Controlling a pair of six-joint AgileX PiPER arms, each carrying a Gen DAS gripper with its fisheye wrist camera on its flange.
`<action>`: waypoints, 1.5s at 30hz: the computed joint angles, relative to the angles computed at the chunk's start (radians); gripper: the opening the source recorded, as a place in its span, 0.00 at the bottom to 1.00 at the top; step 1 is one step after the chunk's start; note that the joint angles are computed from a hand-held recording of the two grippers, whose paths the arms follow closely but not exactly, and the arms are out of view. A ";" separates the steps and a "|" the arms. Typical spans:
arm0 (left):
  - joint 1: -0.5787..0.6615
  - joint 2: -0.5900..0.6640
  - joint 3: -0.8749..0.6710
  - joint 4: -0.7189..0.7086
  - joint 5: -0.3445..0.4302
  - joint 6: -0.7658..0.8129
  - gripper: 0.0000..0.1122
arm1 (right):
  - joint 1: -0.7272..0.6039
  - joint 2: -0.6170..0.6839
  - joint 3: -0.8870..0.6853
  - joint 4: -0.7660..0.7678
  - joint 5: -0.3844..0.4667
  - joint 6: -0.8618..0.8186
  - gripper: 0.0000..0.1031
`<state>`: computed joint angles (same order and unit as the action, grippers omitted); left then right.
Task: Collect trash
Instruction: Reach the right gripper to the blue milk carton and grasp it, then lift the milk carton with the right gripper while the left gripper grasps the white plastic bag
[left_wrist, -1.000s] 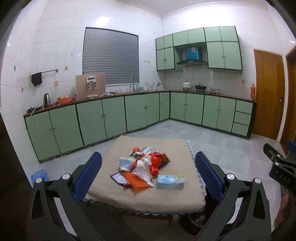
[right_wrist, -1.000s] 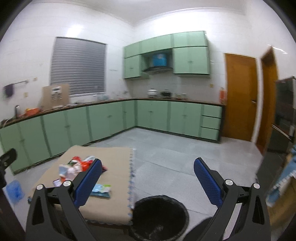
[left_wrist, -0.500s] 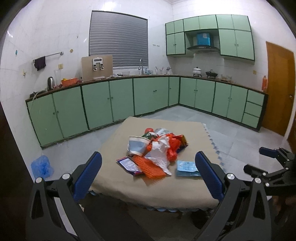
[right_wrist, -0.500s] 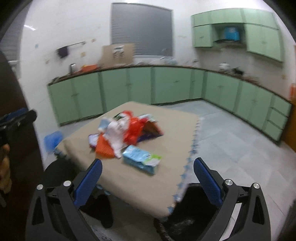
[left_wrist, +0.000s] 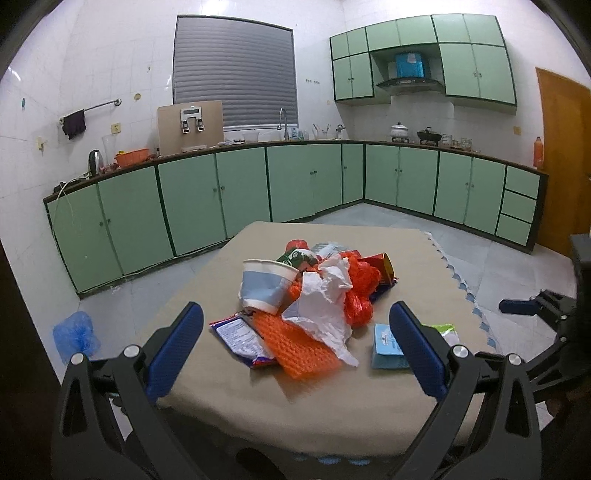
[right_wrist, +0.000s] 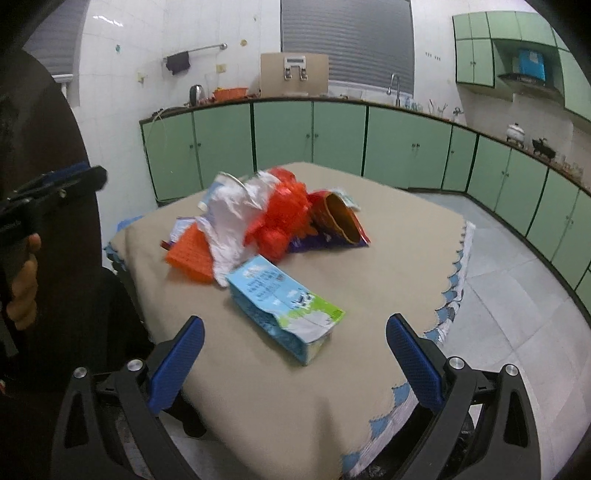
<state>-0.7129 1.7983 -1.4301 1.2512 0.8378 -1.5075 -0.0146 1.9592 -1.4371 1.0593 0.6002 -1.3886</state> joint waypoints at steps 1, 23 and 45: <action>0.005 0.013 -0.016 0.000 0.005 0.008 0.87 | 0.005 0.028 -0.029 -0.027 -0.004 0.032 0.89; 0.085 0.109 -0.102 -0.058 -0.081 0.073 0.87 | 0.057 0.218 -0.254 -0.237 0.097 0.265 0.51; 0.165 0.304 -0.266 -0.115 -0.147 0.152 0.87 | -0.007 0.042 -0.101 -0.048 -0.011 0.273 0.50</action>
